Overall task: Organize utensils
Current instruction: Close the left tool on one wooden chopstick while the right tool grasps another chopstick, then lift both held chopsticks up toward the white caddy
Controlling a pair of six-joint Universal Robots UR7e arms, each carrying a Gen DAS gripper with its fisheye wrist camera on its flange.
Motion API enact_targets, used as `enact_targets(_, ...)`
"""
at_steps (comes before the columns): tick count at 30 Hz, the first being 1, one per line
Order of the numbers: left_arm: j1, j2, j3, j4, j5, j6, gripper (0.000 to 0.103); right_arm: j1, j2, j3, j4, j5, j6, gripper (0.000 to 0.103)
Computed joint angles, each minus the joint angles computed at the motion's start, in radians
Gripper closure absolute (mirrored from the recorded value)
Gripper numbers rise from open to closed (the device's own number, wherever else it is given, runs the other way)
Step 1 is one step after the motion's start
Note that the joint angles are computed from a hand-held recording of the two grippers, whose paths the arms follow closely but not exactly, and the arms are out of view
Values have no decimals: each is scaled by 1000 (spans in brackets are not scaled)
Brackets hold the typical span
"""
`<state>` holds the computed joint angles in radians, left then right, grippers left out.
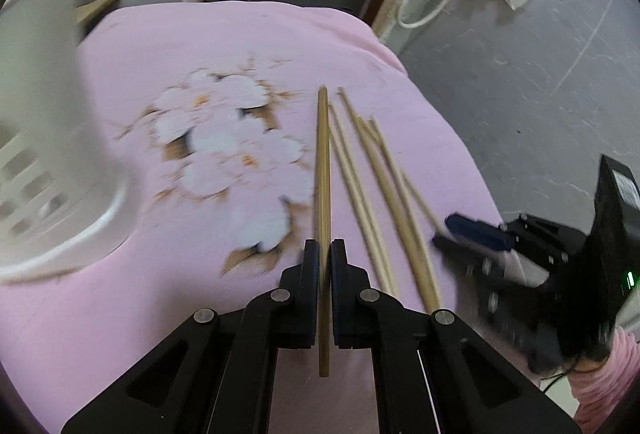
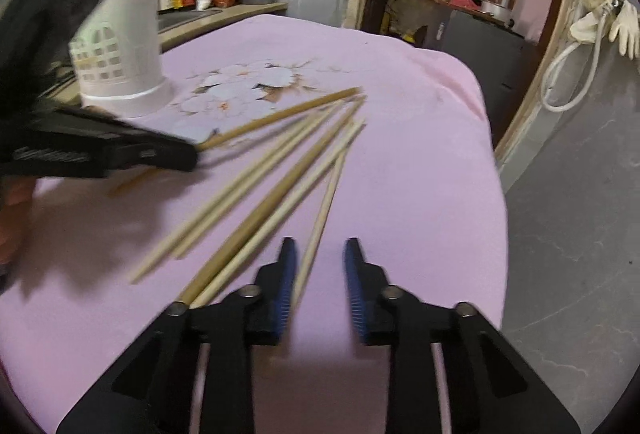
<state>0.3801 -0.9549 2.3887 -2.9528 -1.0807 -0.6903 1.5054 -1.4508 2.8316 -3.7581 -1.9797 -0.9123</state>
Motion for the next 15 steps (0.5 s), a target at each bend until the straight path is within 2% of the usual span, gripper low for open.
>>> enact_targets(2,-31,-27,27,19,27,-58,99,-6,5,-18,-1,-3,7,97)
enact_targets(6,-71,-73,58,75,32,-135,99,9,50,-50,-47,-35,5,98)
enact_targets(8,-68,-52,31,107,35,-127,99,15,55,-70,-30,-44,12,98)
enact_targets(11,-73,-44,12,155,47,-103,99,32,49,-105,41,-56,16,98)
enact_targets(15,-43,-10,-38,195,44,-35,95,48,21,-174,214,-54,45,97)
